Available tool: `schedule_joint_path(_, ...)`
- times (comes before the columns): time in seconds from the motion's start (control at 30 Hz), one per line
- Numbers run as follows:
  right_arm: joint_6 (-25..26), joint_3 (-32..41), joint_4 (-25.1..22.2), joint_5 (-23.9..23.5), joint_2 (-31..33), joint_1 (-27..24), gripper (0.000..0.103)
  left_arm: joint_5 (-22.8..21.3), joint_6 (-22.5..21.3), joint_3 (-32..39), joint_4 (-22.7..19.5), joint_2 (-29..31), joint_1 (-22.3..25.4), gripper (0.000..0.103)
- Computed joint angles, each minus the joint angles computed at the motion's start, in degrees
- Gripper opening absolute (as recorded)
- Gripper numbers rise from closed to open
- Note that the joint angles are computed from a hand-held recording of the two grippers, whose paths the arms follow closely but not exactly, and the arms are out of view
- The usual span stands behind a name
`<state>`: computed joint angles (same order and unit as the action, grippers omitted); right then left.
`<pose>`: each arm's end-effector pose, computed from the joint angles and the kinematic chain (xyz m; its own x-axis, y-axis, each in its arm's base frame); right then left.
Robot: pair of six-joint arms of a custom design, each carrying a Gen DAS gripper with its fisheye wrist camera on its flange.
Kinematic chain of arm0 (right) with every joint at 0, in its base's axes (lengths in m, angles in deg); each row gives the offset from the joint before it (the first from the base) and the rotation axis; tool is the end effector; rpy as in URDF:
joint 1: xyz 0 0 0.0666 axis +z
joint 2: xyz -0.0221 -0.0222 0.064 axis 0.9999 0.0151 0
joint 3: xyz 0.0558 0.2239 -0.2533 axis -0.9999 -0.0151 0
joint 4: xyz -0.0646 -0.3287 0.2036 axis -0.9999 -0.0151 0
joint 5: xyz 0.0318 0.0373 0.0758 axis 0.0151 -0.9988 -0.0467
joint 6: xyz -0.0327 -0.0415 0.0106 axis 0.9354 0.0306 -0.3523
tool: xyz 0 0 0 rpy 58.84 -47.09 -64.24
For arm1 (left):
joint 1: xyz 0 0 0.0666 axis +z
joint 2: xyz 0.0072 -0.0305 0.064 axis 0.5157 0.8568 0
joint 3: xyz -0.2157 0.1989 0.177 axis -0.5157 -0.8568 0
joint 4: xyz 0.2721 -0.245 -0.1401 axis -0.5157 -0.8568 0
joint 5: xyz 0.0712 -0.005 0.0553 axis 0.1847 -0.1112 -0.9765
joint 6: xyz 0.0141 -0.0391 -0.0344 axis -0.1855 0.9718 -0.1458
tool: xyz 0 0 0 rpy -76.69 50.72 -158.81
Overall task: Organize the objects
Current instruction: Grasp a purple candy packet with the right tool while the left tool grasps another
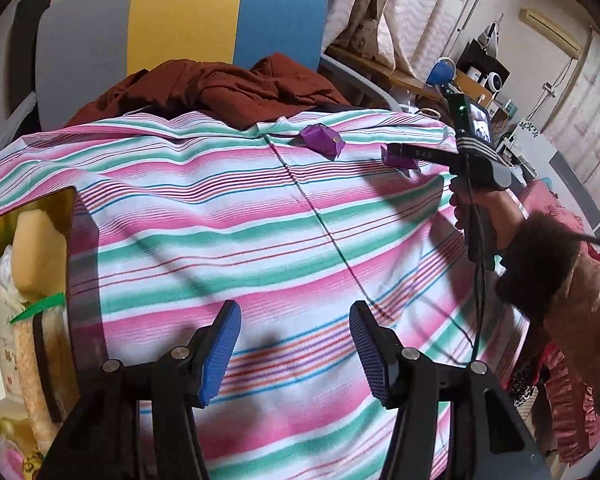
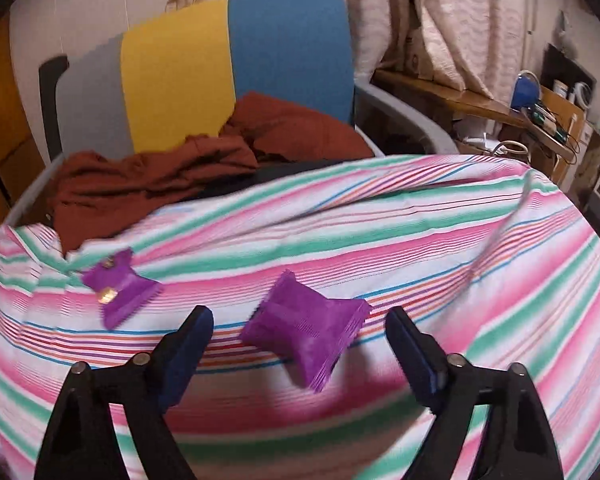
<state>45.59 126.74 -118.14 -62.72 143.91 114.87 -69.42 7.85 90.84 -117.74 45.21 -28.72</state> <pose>0.4516 0.2126 0.4831 -0.7166 -0.1773 -0.6746 -0.2555 0.9667 0.0173 0.1876 -0.2962 0.5258 -0.8283 -0.0989 -0.5516 0.0402 0.9713 -0.2346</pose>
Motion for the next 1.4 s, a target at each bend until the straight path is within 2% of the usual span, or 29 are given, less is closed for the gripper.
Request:
schedule_joint_path(0.1, 1.50, 0.31, -0.77, -2.34, 1.80, -0.37, 0.076, 1.69, -1.66, 0.68, 1.32, 1.46, 2.01, 0.057)
schedule_joint_path(0.13, 1.48, -0.02, -1.22, -3.17, 1.79, -0.32, 0.069, 2.11, -2.45, 1.18, 1.77, 2.27, 2.75, 0.057)
schedule_joint_path(0.2, 1.93, -0.96, -0.16, -3.54, 1.13, -0.37, 0.061, 3.14, -4.18, 1.82, 3.19, 3.55, 4.21, 0.057)
schedule_joint_path(0.37, 1.86, -4.07, 1.92, -5.74, -1.56, -0.45, 0.055, 5.22, -5.48, 3.98, 6.79, 7.89, 9.30, 0.057)
schedule_joint_path(0.47, -1.79, -6.55, 1.83, -7.99, -3.91, -0.53, 0.046, 5.30, -6.47, 6.85, 7.60, 12.08, 11.94, 0.058)
schedule_joint_path(0.6, -3.84, -10.56, 3.76, -8.17, -7.48, 0.41, 0.046, 5.62, -9.08, 12.68, 8.10, 19.24, 15.10, 0.078)
schedule_joint_path(0.73, -4.27, -11.56, 4.40, -5.81, -8.08, 1.34, 0.045, 8.44, -8.97, 18.49, 10.05, 25.45, 17.44, 0.083)
schedule_joint_path(0.9, -3.12, -11.61, 4.41, -1.62, -7.82, 2.73, 0.045, 11.85, -4.82, 26.46, 10.02, 32.25, 19.54, 0.083)
schedule_joint_path(1.0, -3.15, -11.98, 4.83, -1.58, -8.00, 2.68, 0.045, 10.54, -4.37, 30.86, 9.07, 35.71, 20.06, 0.083)
schedule_joint_path(1.07, -3.66, -12.37, 5.40, -2.45, -8.21, 2.33, 0.045, 9.35, -5.50, 29.86, 10.63, 35.42, 20.11, 0.079)
schedule_joint_path(1.13, -4.01, -12.58, 5.77, -2.97, -8.32, 2.11, 0.045, 6.68, -7.99, 27.09, 12.59, 34.03, 19.67, 0.060)
schedule_joint_path(1.23, -4.25, -12.90, 6.29, -3.06, -8.55, 2.06, 0.045, 4.15, -15.11, 19.87, 18.77, 29.89, 18.68, 0.057)
schedule_joint_path(1.33, -5.90, -14.23, 8.09, -1.28, -10.20, 1.90, 0.045, 5.15, -14.63, 16.87, 20.85, 27.66, 19.12, 0.047)
schedule_joint_path(1.37, -6.81, -15.29, 9.87, -1.47, -11.56, 1.56, 0.047, 4.56, -14.34, 15.98, 21.31, 27.06, 19.10, 0.041)
schedule_joint_path(1.4, -7.21, -15.66, 10.72, -2.04, -12.10, 1.24, 0.050, 4.58, -14.01, 14.86, 22.28, 26.33, 19.20, 0.041)
